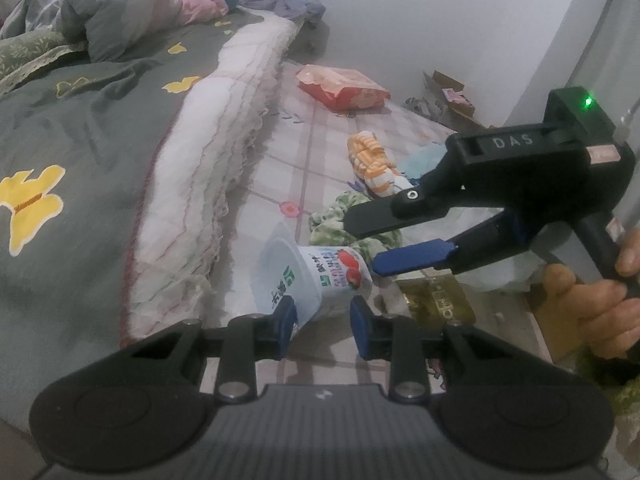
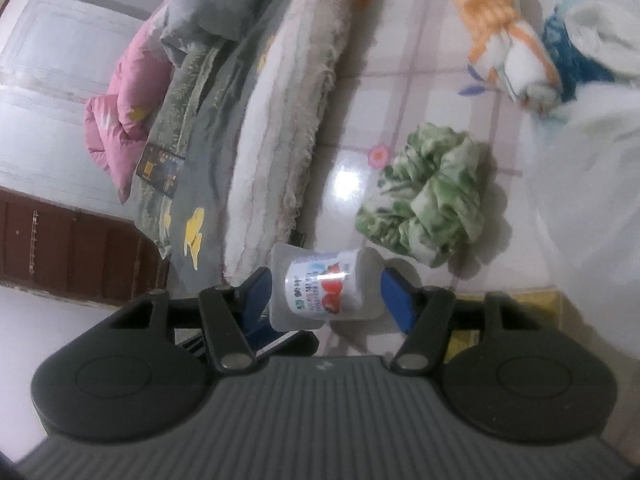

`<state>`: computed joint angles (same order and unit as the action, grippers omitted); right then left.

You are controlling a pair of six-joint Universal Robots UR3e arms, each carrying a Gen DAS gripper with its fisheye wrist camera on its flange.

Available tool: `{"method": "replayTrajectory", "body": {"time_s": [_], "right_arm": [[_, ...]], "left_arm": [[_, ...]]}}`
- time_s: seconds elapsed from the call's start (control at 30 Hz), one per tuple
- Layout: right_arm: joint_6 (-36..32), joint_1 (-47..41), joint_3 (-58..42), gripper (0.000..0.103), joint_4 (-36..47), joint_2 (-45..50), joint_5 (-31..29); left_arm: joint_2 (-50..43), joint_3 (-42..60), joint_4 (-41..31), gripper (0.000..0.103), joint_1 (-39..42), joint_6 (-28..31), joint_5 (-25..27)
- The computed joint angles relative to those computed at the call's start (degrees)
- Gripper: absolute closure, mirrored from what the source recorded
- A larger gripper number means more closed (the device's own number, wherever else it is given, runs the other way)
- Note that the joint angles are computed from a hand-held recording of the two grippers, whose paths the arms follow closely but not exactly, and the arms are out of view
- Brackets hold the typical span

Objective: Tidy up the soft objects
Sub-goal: 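Lift the white jar off the sheet with the right gripper, then carry the white jar toward the cardboard box with the right gripper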

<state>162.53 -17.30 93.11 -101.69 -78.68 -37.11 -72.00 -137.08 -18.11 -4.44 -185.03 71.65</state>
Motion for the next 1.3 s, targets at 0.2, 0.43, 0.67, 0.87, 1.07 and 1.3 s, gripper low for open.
{"method": "replayTrajectory", "body": {"time_s": [0.2,0.43,0.67,0.87,1.07,1.3], "right_arm": [[0.94,3.22,-3.39,0.031,-2.16,1.15,-2.80],[3.59,9.67,-10.13,0.027,-3.61,4.18,-11.37],[5.55,11.89,-10.41,0.037,-7.14,4.99,-15.51],[6.23,6.48,-7.41,0.037,-4.57,5.63,-7.51],[0.77,4.38,-10.08,0.037,9.82,10.41,2.87],[0.84,6.37,-12.80,0.036,11.41,11.61,1.15]], "left_arm": [[-1.14,0.40,1.34,0.071,-0.74,0.08,0.15],[-2.35,0.32,3.05,0.070,-0.81,0.30,-0.61],[-3.04,-0.09,5.14,0.068,0.12,0.18,-2.50],[4.18,-2.61,2.35,0.054,2.67,1.39,-4.09],[15.66,-4.66,-7.06,0.049,7.65,4.52,-5.98],[18.23,-5.17,-10.45,0.046,8.43,6.59,-5.11]]}}
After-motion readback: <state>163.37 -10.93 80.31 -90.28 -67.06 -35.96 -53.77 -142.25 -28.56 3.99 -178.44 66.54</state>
